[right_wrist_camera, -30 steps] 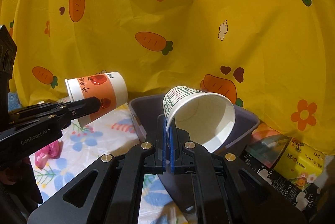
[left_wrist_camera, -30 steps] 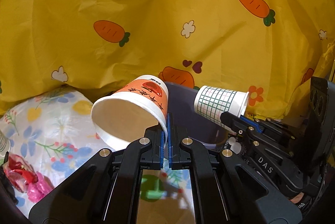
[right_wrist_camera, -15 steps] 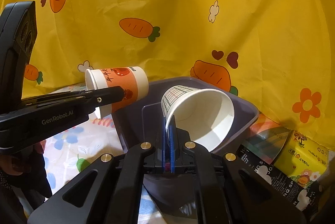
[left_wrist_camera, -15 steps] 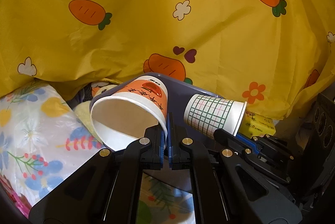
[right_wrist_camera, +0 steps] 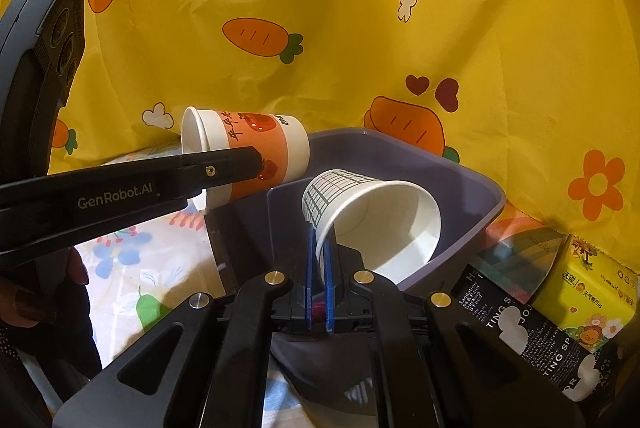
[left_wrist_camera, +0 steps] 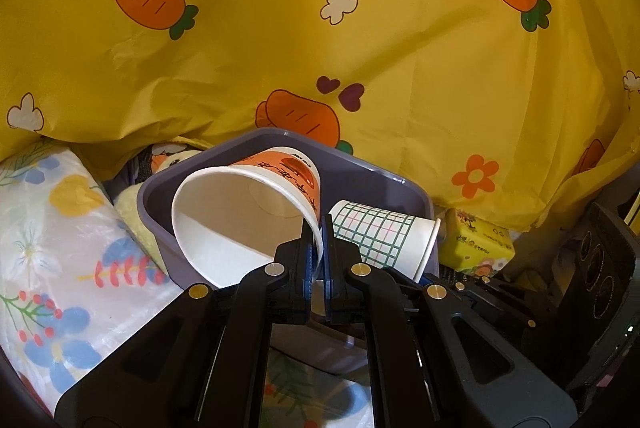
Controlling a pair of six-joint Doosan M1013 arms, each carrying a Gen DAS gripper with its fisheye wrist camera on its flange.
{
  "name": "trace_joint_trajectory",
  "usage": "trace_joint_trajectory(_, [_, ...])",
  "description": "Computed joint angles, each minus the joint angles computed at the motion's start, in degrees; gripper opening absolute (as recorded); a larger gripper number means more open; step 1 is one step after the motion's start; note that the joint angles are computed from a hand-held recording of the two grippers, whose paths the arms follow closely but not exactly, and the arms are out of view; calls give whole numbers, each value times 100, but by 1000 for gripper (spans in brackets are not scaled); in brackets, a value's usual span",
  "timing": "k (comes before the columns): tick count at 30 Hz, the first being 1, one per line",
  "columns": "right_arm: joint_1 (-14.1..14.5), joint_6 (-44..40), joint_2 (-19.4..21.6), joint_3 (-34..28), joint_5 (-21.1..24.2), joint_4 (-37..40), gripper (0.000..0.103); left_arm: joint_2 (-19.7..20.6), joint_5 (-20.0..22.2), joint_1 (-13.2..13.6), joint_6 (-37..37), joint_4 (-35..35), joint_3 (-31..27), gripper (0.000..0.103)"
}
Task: Collect trash
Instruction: 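Carry both cups over the grey bin and open both tools to drop them, then move both open tools back over the trash on the bed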
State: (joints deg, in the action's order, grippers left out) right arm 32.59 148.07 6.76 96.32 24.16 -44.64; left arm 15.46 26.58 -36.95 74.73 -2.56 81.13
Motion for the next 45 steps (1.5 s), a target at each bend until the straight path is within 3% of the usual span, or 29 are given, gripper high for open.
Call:
trace_joint_trajectory(4, [10, 15, 7, -22, 43, -52, 8, 5, -4, 11, -126, 16, -3, 10])
trace_joint_trajectory(6, [36, 133, 7, -25, 104, -201, 15, -37, -77, 10, -443, 252, 54, 42])
trace_joint_trajectory(7, [35, 144, -2, -15, 89, -214, 23, -83, -175, 2, -742, 510, 119, 52])
trace_joint_trajectory(8, [37, 154, -8, -10, 83, -228, 27, -143, -306, -7, -1111, 831, 205, 65])
trace_joint_trajectory(11, [54, 230, -19, -8, 109, -342, 32, -329, -511, -37, -2188, 1804, 434, 72])
trace_joint_trajectory(14, [85, 499, -72, 44, 103, -621, 39, -518, -289, -159, -3683, 3423, 636, 82])
trace_joint_trajectory(15, [109, 655, -98, 72, 107, -785, 47, -590, -135, -216, -4171, 3970, 718, 84])
trace_joint_trajectory(19, [216, 1450, -226, 233, 97, -1545, 72, -909, 445, -379, -5520, 5309, 1099, 88])
trace_joint_trajectory(22, [311, 1954, -319, 342, 102, -1960, 82, -1174, 837, -461, -6163, 5779, 1413, 90])
trace_joint_trajectory(27, [471, 2003, -413, 422, -15, -2005, 87, -1558, 1646, -636, -6740, 6181, 1835, 90])
trace_joint_trajectory(36, [829, 1842, -457, 485, -352, -1957, 87, -2146, 3028, -958, -7547, 6510, 2527, 90])
trace_joint_trajectory(41, [995, 524, -289, 349, -618, -516, 87, -2468, 3542, -1046, -7955, 6489, 2866, 90])
trace_joint_trajectory(45, [1166, -241, -137, 194, -664, 119, 87, -2660, 4114, -1140, -8160, 6496, 3062, 90])
